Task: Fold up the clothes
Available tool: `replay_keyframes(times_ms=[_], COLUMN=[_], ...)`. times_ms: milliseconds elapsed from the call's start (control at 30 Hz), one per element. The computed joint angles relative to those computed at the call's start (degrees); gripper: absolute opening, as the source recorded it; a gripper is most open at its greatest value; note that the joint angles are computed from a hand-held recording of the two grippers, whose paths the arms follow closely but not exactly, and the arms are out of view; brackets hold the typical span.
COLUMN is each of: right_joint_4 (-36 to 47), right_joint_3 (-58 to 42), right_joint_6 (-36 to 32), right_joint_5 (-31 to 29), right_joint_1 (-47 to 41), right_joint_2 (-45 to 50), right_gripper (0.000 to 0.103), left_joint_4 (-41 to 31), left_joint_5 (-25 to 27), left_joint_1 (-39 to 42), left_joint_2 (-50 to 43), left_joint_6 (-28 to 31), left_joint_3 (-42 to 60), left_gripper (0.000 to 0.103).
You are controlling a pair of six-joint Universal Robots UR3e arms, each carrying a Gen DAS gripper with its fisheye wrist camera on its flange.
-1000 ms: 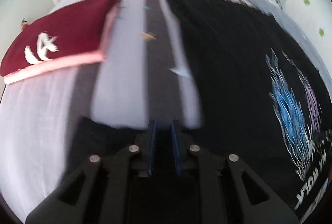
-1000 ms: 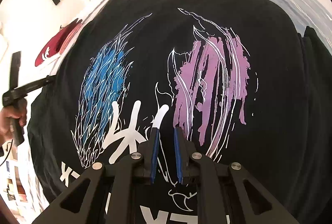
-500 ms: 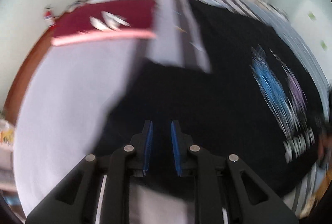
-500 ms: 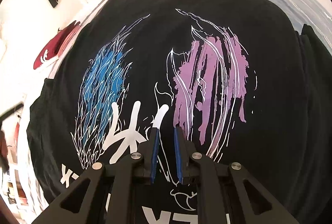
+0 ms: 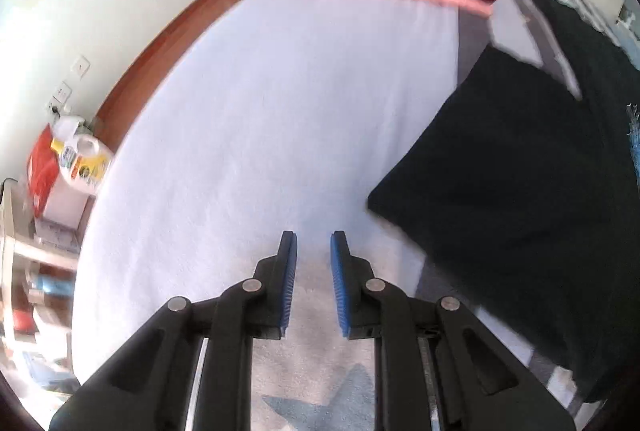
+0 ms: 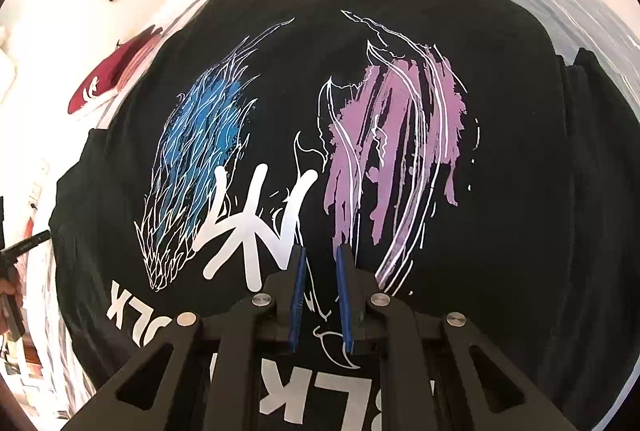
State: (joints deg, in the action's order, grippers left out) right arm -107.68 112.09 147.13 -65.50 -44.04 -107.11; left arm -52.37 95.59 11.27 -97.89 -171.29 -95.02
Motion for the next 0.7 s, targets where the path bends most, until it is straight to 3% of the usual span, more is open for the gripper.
replay_keyframes(times_ms=[200, 300, 367, 400, 467, 533, 700], right_joint_4=[3.4, 6.3, 8.5, 9.6, 11.9, 13.9, 14.8], right_joint_3=[0.8, 0.0, -1.0, -1.4, -2.3, -3.3, -5.7], right_joint_6=[-4.1, -6.3, -8.4, -9.4, -12.1, -14.8, -20.9], right_joint_5=[1.9, 2.3, 2.4, 2.4, 2.4, 2.5, 2.4], right_joint_1=[-3.1, -5.9, -8.3, -9.6, -13.7, -17.9, -29.1], right_joint_2=[-2.5, -3.9, -4.7, -5.1, -5.9, -6.2, -5.0], right_gripper=[0.014, 0.014, 0.015, 0.018, 0.021, 0.021, 0.022], left_joint_4=[0.4, 3.0, 6.0, 6.8, 5.6, 3.8, 2.4], left_joint_5=[-9.9, -5.3, 0.4, 2.9, 7.3, 7.1, 0.6], left_joint_1=[-6.4, -10.2, -9.8, -9.6, -10.4, -11.4, -17.5], left_joint_2=[-1.3, -7.3, -9.2, -10.8, -11.9, -11.4, -10.0], left_joint_6=[4.3, 2.1, -0.3, -2.1, -5.2, -6.5, -6.2], left_joint_3=[3.6, 6.5, 5.1, 5.5, 8.1, 10.5, 14.0], left_gripper=[0.018, 0.018, 0.018, 0.024, 0.024, 0.024, 0.025])
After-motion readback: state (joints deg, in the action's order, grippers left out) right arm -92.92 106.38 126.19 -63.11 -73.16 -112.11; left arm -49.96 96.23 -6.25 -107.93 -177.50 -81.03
